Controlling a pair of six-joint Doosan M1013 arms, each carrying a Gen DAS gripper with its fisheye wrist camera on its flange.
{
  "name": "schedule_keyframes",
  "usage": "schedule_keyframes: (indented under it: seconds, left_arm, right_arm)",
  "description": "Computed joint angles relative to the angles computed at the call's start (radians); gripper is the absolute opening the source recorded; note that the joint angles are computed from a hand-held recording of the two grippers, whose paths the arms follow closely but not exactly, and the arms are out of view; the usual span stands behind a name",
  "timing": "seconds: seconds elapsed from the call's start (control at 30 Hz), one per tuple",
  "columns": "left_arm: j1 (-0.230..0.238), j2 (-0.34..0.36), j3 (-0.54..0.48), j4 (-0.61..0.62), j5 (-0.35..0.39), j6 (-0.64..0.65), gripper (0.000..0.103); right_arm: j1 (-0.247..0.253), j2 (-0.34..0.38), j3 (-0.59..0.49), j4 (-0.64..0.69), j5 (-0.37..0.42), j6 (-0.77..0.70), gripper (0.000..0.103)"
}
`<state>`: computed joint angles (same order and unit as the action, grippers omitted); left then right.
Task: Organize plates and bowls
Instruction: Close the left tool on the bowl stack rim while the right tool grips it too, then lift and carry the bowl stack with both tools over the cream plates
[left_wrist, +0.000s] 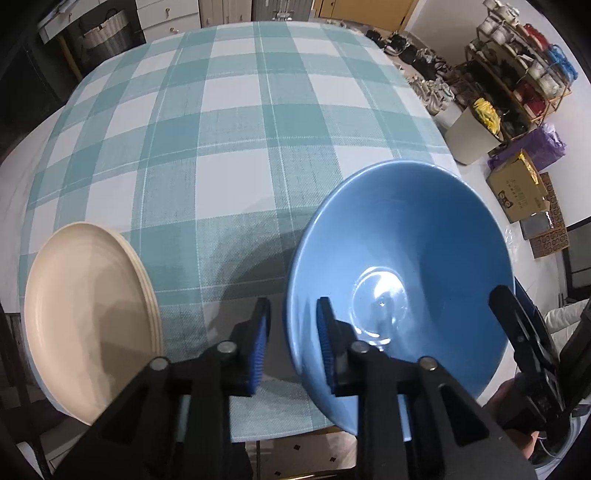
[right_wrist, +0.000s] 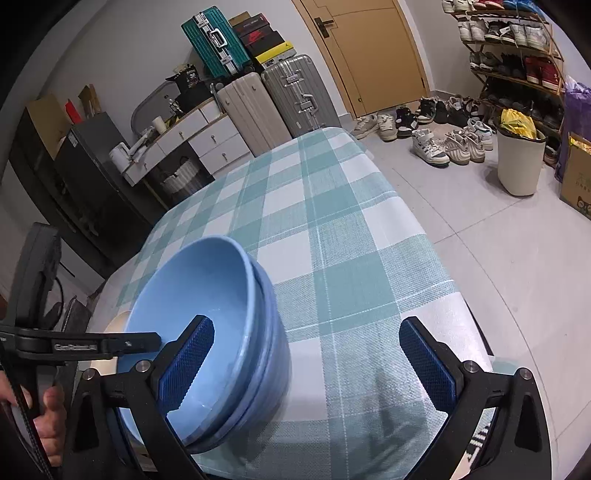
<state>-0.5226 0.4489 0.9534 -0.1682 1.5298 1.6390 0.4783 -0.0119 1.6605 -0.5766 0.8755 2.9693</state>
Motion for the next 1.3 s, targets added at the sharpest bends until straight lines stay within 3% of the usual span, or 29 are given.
schedule_keyframes:
  seconds: [0.27, 0.4, 0.5, 0.53, 0.6, 0.67, 0.77, 0.87, 1.0, 1.1, 1.17, 1.3]
  left_arm:
    - [-0.009, 0.022, -0.032, 0.019, 0.044, -0.007, 0.011]
    - [-0.011, 0.024, -0.038, 0.027, 0.051, -0.006, 0.011]
    - [-0.013, 0.021, -0.034, 0.036, 0.046, -0.002, 0.011]
    - [-0.015, 0.019, -0.03, 0.04, 0.041, 0.003, 0.011]
    - [-0.016, 0.016, -0.026, 0.044, 0.034, 0.011, 0.011]
    - [-0.016, 0.017, -0.027, 0.044, 0.034, 0.012, 0.011]
    - [-0.018, 0.015, -0.023, 0.05, 0.029, 0.021, 0.011]
    - [-0.019, 0.012, -0.018, 0.053, 0.021, 0.02, 0.012]
    - [-0.022, 0.006, -0.009, 0.062, 0.01, 0.031, 0.012]
    - [-0.017, 0.011, -0.015, 0.049, 0.02, 0.027, 0.012]
    - [-0.017, 0.013, -0.017, 0.046, 0.027, 0.025, 0.012]
    - [-0.016, 0.012, -0.014, 0.043, 0.024, 0.023, 0.012]
  right_arm:
    - [-0.026, -0.021, 0.024, 0.078, -0.071, 0.013, 0.102]
    - [-0.052, -0.046, 0.059, 0.126, -0.148, 0.048, 0.102]
    - [-0.098, -0.077, 0.112, 0.261, -0.289, 0.056, 0.102]
    - [-0.125, -0.094, 0.148, 0.37, -0.402, 0.037, 0.102]
    - [-0.163, -0.099, 0.168, 0.614, -0.481, -0.127, 0.102]
    - [-0.191, -0.08, 0.135, 0.791, -0.397, -0.288, 0.095]
    - [-0.217, -0.043, 0.072, 0.864, -0.231, -0.372, 0.077]
    - [-0.245, -0.013, 0.03, 0.971, -0.133, -0.496, 0.073]
    - [-0.242, 0.036, -0.065, 0.934, 0.032, -0.564, 0.07]
    - [-0.236, 0.083, -0.142, 0.932, 0.166, -0.621, 0.063]
    - [-0.218, 0.121, -0.203, 0.879, 0.276, -0.63, 0.052]
    - [-0.192, 0.177, -0.282, 0.802, 0.406, -0.626, 0.033]
